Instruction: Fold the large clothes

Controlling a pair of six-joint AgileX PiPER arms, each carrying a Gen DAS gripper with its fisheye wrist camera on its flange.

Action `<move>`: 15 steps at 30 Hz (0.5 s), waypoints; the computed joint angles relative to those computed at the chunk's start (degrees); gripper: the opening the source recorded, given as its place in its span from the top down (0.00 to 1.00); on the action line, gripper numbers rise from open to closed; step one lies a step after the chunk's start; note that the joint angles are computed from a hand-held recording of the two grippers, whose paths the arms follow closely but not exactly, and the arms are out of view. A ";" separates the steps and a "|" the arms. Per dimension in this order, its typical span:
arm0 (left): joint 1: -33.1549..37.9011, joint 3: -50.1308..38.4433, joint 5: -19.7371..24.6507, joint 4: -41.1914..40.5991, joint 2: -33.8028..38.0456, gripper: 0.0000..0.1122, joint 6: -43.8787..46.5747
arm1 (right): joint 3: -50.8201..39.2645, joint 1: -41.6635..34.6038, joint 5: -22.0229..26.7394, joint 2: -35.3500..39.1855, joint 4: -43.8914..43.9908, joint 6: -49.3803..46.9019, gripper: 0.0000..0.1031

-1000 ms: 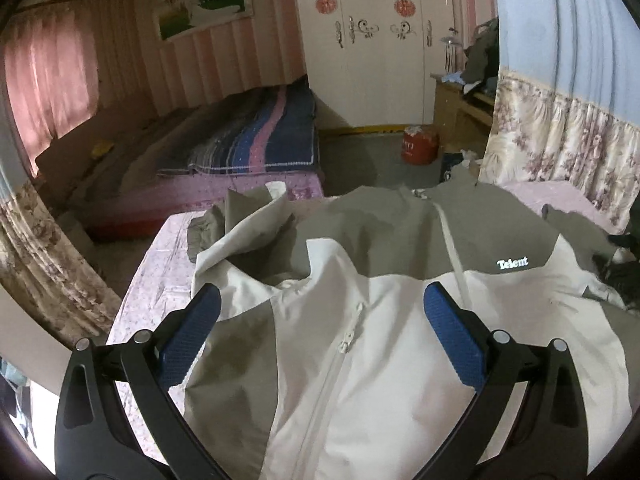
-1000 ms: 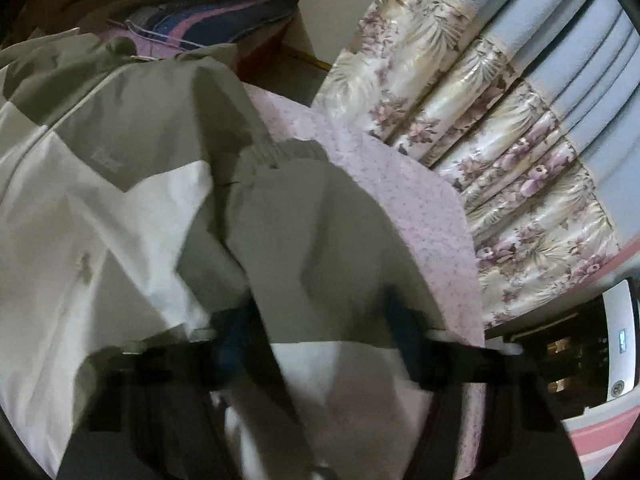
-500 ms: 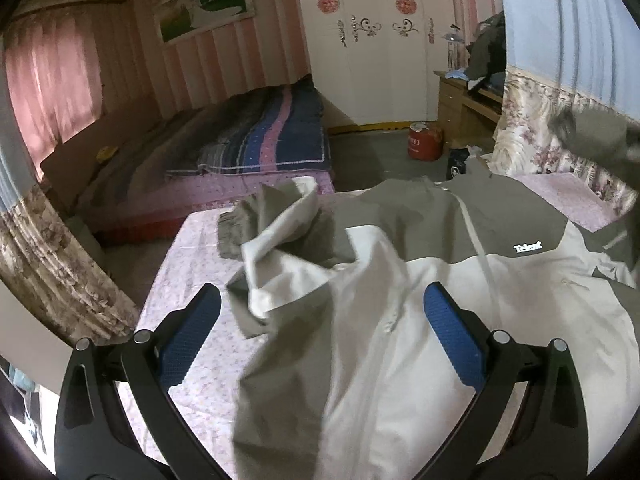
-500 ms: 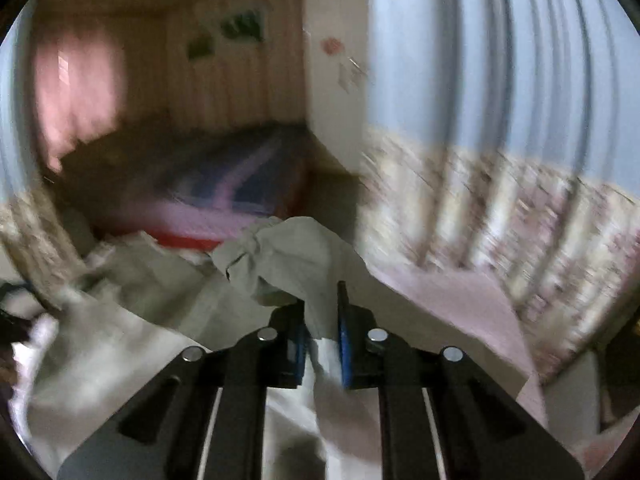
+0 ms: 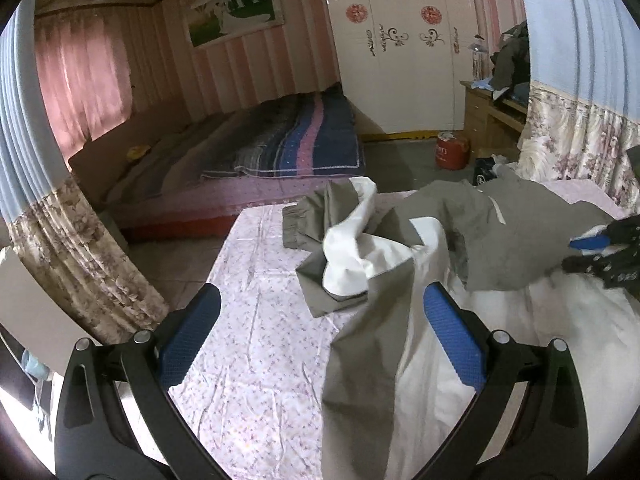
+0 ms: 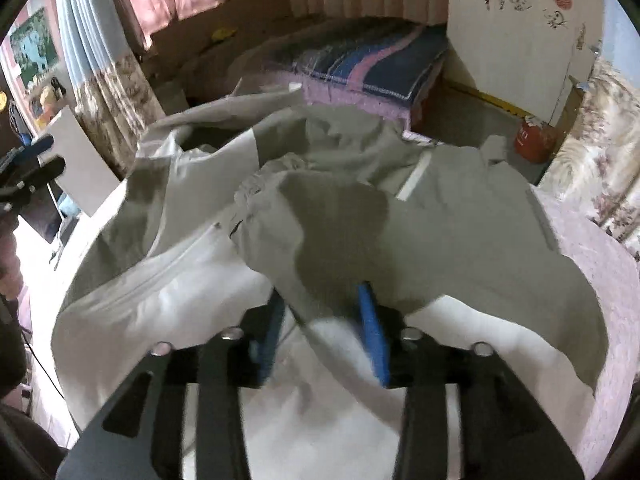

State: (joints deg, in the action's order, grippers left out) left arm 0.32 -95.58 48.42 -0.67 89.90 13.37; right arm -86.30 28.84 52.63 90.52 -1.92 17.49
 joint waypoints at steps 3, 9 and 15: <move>-0.45 -0.77 2.51 -0.67 0.21 0.11 0.02 | 3.20 -1.27 -2.11 -6.40 1.00 -1.06 0.26; -8.44 1.40 0.55 5.44 0.19 0.11 -8.11 | 10.39 -2.90 -3.02 -17.18 -11.87 7.11 0.26; -17.59 -6.88 3.36 10.40 11.69 0.11 -15.23 | 26.17 -10.60 -5.68 -29.22 -15.02 9.03 0.26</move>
State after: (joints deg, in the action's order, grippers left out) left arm -17.27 -102.46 51.78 9.73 101.58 -1.86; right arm -60.13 18.24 46.96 61.30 -16.94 26.52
